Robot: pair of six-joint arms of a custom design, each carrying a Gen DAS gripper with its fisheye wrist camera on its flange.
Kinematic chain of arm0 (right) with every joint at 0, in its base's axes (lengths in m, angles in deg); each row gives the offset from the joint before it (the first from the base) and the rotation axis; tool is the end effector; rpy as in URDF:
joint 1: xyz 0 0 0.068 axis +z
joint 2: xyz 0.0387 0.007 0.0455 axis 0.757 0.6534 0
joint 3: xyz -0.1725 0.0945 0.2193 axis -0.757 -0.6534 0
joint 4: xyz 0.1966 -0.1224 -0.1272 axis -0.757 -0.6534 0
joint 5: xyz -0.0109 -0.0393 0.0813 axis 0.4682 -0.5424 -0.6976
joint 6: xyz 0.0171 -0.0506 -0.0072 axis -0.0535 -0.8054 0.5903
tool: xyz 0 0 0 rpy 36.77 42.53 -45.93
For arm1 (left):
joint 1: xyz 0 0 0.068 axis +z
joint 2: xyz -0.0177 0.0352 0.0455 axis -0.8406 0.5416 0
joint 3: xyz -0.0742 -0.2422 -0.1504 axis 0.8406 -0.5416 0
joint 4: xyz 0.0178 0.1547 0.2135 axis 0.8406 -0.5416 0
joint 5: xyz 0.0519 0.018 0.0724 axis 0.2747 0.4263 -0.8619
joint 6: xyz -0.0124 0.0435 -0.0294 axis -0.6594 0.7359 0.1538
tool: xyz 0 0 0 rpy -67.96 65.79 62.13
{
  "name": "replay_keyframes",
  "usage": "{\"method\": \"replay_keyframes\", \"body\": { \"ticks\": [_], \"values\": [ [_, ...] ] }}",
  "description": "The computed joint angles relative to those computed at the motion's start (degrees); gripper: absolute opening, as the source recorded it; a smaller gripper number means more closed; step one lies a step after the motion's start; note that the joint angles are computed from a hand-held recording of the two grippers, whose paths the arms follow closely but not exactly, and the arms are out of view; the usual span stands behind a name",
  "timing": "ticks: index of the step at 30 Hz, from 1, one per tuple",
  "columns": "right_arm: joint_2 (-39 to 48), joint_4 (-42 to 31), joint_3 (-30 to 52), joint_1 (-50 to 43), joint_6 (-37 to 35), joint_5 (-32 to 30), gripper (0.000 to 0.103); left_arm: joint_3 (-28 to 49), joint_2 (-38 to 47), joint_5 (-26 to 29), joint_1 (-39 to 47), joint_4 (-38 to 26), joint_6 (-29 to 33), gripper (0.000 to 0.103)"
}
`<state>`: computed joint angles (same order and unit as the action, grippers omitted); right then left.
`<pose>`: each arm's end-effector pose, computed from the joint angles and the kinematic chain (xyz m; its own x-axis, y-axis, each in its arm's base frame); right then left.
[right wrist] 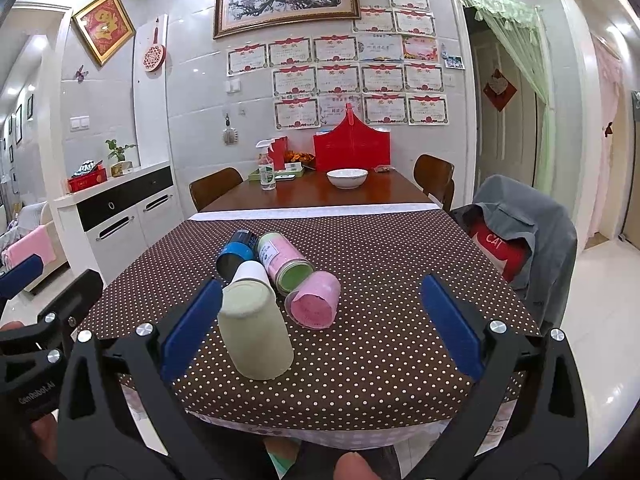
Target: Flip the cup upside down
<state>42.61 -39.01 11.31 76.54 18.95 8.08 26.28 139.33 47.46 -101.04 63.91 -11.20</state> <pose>0.2304 0.0920 0.1344 -0.2646 0.1719 -0.9489 0.3314 0.9403 0.0780 0.2625 -0.2311 0.1403 -0.2571 0.1472 -0.9551 0.3214 0.9451 0.0591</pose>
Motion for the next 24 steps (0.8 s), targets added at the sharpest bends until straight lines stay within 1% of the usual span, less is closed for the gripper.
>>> {"method": "replay_keyframes", "body": {
  "ticks": [24],
  "values": [
    [0.14,-1.29,0.99,0.56,0.69,0.25,0.097,0.15,-0.30,-0.24,-0.26,-0.50,-0.06,0.097]
  ]
}}
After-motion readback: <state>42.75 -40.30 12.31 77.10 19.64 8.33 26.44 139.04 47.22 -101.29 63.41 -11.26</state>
